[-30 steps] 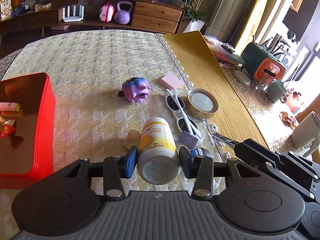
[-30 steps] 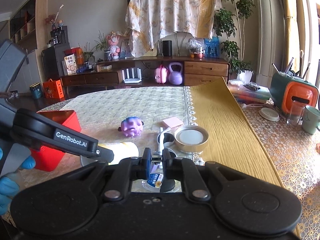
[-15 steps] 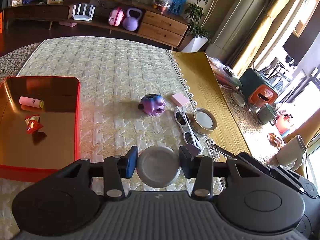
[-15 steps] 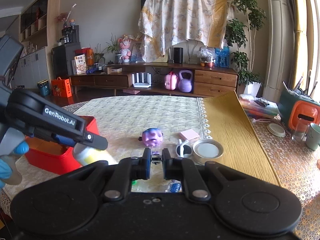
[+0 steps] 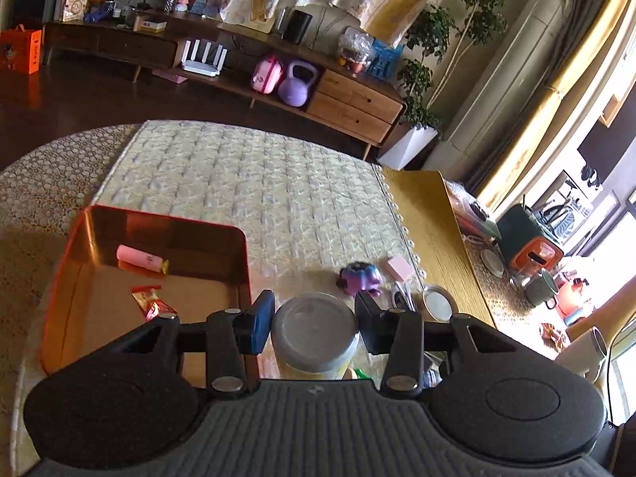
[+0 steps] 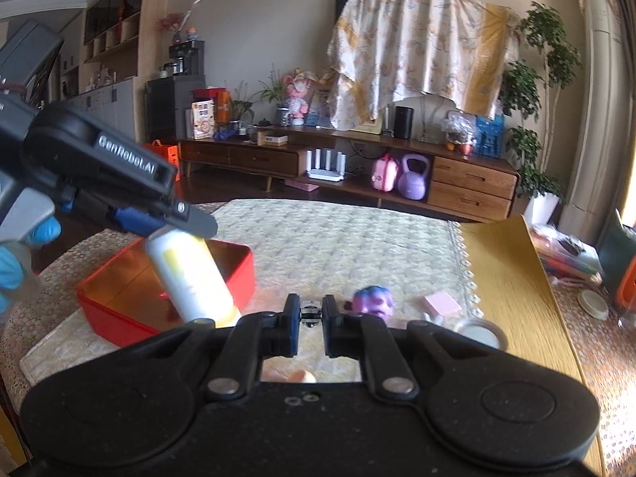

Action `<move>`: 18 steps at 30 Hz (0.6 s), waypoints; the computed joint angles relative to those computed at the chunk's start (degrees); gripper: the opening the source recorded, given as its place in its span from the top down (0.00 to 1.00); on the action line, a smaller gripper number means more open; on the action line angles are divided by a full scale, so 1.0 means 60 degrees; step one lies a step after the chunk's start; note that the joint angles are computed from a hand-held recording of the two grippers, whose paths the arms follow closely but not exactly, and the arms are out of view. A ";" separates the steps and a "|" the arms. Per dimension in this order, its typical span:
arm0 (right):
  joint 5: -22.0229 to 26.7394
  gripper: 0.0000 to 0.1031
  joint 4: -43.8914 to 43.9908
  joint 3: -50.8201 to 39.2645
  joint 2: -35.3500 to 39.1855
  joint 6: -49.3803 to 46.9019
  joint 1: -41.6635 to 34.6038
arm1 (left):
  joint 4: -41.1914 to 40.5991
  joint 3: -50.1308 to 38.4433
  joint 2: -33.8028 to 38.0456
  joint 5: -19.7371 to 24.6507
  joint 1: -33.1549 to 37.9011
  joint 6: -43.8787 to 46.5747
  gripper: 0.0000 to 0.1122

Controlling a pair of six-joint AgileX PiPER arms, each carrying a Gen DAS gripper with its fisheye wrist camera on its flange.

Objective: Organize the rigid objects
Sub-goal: 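Carry the bottle with the left tool while the right tool carries the clipper into the tin and releases it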

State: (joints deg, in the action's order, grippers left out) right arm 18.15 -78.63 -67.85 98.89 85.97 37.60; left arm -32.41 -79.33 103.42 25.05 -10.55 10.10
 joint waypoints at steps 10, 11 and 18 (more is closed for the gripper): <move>-0.0100 0.90 0.4755 -0.3286 0.2078 -0.5485 0.0291 | 0.0963 -0.0524 0.0081 -0.0472 0.1271 -0.0448 0.62; -0.0035 0.90 0.5354 -0.3659 0.2327 -0.6136 0.0320 | 0.1173 -0.0545 0.0152 -0.0558 0.1344 -0.0561 0.62; 0.0978 0.90 0.8457 -0.6368 0.4149 -0.9691 0.0517 | 0.2492 -0.1113 0.1057 -0.0895 0.1771 -0.1413 0.62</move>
